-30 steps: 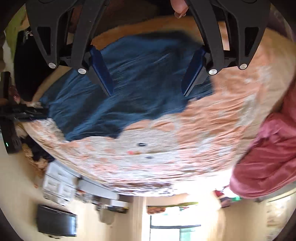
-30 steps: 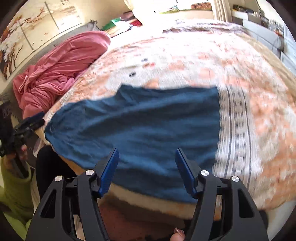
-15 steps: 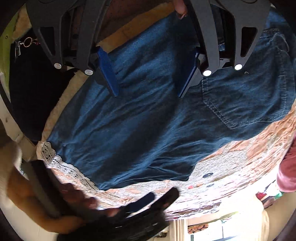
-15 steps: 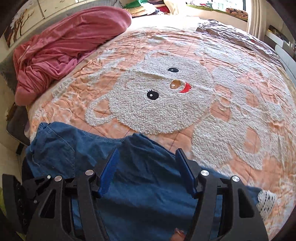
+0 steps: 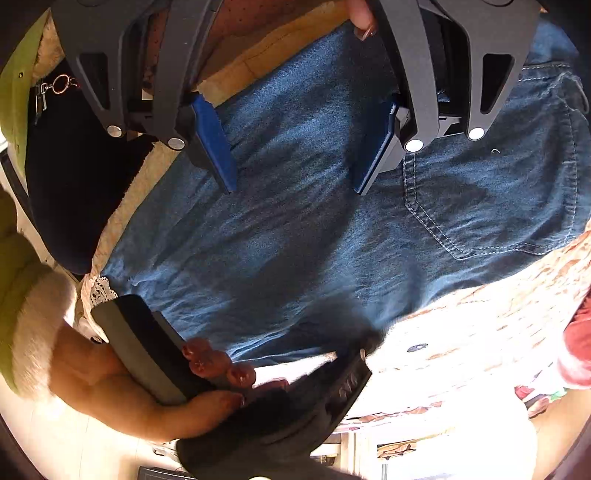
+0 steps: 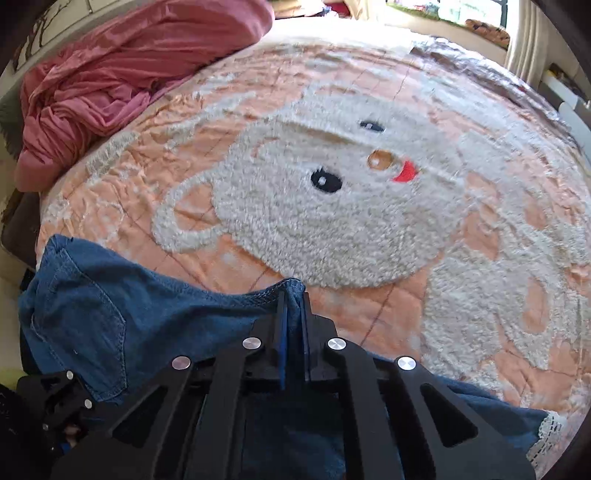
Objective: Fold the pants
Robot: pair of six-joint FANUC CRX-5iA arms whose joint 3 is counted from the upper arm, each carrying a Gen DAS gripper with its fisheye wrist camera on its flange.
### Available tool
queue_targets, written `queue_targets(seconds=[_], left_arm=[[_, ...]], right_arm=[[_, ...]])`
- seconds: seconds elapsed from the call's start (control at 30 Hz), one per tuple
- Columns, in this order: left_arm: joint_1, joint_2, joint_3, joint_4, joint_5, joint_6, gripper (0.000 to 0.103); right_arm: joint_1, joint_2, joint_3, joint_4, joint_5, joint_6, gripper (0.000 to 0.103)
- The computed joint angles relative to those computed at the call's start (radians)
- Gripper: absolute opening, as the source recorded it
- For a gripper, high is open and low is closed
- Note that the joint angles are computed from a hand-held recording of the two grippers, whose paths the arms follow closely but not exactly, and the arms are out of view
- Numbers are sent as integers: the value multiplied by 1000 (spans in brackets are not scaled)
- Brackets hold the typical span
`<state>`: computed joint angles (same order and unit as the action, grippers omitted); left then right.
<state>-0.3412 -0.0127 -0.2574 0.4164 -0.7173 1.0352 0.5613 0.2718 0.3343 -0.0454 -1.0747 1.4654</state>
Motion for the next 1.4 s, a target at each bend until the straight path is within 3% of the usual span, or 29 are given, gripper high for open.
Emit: queue_targets(seconds=[0.07, 0.2, 0.27, 0.33, 0.43, 0.57, 0.63, 0.7, 0.77, 0.83, 0.93, 1.03, 1.1, 1.17, 1.23, 1.4], left_arm=[[-3, 0, 0, -6, 9, 6, 58], [-7, 3, -3, 0, 16, 5, 60], [-3, 1, -12, 20, 22, -14, 61], [1, 5, -15, 41, 21, -33, 63], [4, 1, -22, 53, 28, -50, 65], [8, -15, -49, 124, 44, -109, 65], [14, -24, -60, 184, 38, -151, 65], [12, -34, -53, 210, 53, -159, 66], [15, -20, -19, 223, 46, -141, 69], [13, 16, 63, 133, 34, -21, 71], [19, 134, 276, -38, -54, 210, 71], [26, 250, 445, -118, -128, 336, 71], [39, 311, 515, -124, -173, 369, 71], [36, 368, 594, -182, -230, 425, 70], [41, 409, 626, -164, -254, 429, 64], [46, 443, 613, -101, -248, 406, 55]], right_arm=[[0, 0, 3, 7, 44, -38, 2], [12, 79, 66, 31, -18, -27, 4], [-2, 68, 40, 12, 2, -47, 14], [-45, 24, 9, -53, 36, -65, 35], [-115, -101, -90, -134, 122, -69, 45], [-197, -262, -237, -90, 222, -154, 52], [-253, -320, -292, -77, 242, -180, 64], [-298, -339, -321, -50, 237, -212, 64], [-355, -332, -319, -106, 197, -182, 64], [-403, -320, -323, -165, 169, -146, 64], [-428, -300, -335, -202, 165, -119, 64], [-455, -273, -319, -276, 138, -61, 62], [-454, -266, -323, -295, 129, -31, 49], [-430, -283, -357, -267, 161, -21, 44], [-397, -315, -400, -227, 202, -6, 36], [-363, -340, -437, -193, 241, 52, 33]])
